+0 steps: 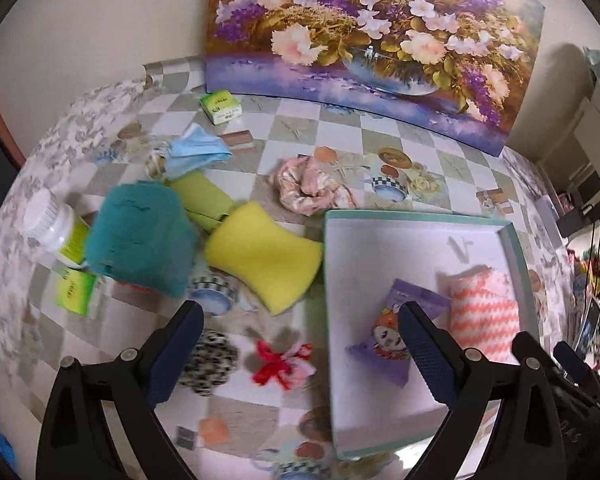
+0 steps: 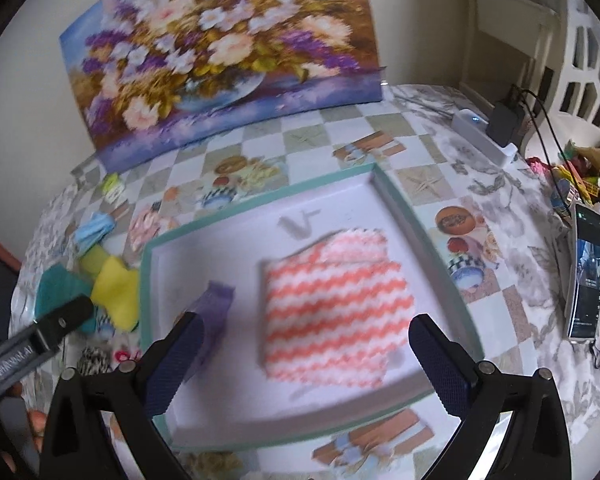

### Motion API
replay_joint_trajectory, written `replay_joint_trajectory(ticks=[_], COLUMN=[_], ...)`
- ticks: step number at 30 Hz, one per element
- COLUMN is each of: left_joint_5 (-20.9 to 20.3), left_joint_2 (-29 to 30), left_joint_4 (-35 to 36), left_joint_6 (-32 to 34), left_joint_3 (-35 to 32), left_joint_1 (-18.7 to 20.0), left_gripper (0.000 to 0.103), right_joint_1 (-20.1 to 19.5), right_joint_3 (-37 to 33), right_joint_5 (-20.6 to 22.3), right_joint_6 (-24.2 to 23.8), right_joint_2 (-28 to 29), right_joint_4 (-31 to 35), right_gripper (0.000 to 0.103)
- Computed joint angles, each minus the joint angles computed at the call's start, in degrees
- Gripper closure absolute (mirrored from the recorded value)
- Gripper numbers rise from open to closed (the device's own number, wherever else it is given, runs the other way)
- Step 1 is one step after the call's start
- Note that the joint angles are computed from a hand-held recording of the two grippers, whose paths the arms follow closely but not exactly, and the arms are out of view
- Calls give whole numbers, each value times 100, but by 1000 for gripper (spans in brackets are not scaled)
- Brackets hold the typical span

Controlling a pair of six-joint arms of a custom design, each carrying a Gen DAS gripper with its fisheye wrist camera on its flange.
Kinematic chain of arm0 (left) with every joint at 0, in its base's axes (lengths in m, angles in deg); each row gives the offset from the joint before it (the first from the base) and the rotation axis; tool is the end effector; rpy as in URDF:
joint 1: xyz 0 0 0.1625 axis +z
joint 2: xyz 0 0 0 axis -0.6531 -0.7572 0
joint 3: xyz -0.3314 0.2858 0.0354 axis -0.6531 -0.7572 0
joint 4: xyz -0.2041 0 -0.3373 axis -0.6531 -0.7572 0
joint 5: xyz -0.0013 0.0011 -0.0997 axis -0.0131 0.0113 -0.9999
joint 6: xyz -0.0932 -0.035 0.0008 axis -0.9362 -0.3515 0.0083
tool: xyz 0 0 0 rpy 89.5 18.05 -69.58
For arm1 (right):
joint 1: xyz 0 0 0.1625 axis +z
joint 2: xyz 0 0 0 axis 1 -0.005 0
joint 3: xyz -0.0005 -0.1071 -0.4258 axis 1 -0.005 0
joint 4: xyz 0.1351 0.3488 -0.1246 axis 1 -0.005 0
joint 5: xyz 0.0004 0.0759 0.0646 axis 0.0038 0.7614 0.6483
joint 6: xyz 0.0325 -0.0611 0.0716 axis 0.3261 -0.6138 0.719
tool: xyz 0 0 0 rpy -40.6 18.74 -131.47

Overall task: Organize soft objects
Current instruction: 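Grasp the green tissue pack with the left gripper while the right gripper grasps the leopard scrunchie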

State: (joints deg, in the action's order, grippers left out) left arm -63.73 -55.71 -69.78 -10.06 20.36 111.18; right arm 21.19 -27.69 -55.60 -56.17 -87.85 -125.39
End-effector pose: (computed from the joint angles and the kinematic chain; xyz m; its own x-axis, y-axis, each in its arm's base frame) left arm -0.0157 -0.6846 0.3310 -0.6966 -0.4332 -0.5719 0.0038 0.7949 -0.6067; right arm 0.3599 -0.7340 -0.0482 -0.7756 -0.2064 0.5965 -0.4392 0.8553 -0.2750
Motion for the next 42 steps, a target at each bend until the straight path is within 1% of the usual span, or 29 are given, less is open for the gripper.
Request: replay_joint_trajectory(ticks=[2,6,7,9,12,14,16,18,20,22,25,32,37,42], left_joint_5=[124,652,725,808,782,987,1323,1453,1340,1176,1108,929,842,494], left_joint_2=[-101,-350,-406,-567,-814,-922,-1017,-1105,-1201,-1309,-1434,-1583,-1445,-1203], left_joint_4=[240,803,857,840,766,990,1482,1896,1959,1839,1812,2173,2732,2878], left_joint_6=[-7,-199,-237,-254,-212,-376,-721,-1038,-1132,-1110,-1193,-1638,-1910,-1890], left_joint_3=[-6,65,98,194,332,374,379,341,343,377,429,383,145,-142], left_joint_1=[6,-9,-12,-4,22,21,32,105,184,289,395,665,879,1172], left_gripper=[5,5,5,5,5,5,5,5,5,5,5,5,5,5], right_joint_1=[73,208,225,283,364,418,478,517,546,576,653,786,859,900], right_joint_3=[-28,-47,-39,-65,-115,-167,-262,-325,-437,-558,-718,-1166,-1508,-1947], right_joint_5=[23,220,274,413,530,618,686,776,965,1071,1069,1124,1084,1015], right_joint_6=[-110,-330,-355,-383,-415,-463,-510,-487,-410,-370,-412,-447,-542,-610], right_joint_2=[51,133,141,186,270,340,432,492,575,665,825,1203,1482,1796], right_joint_4=[140,321,343,468,602,738,889,1011,1222,1413,1589,2020,2301,2671], right_gripper=[0,0,0,0,0,0,0,0,0,0,0,0,0,0])
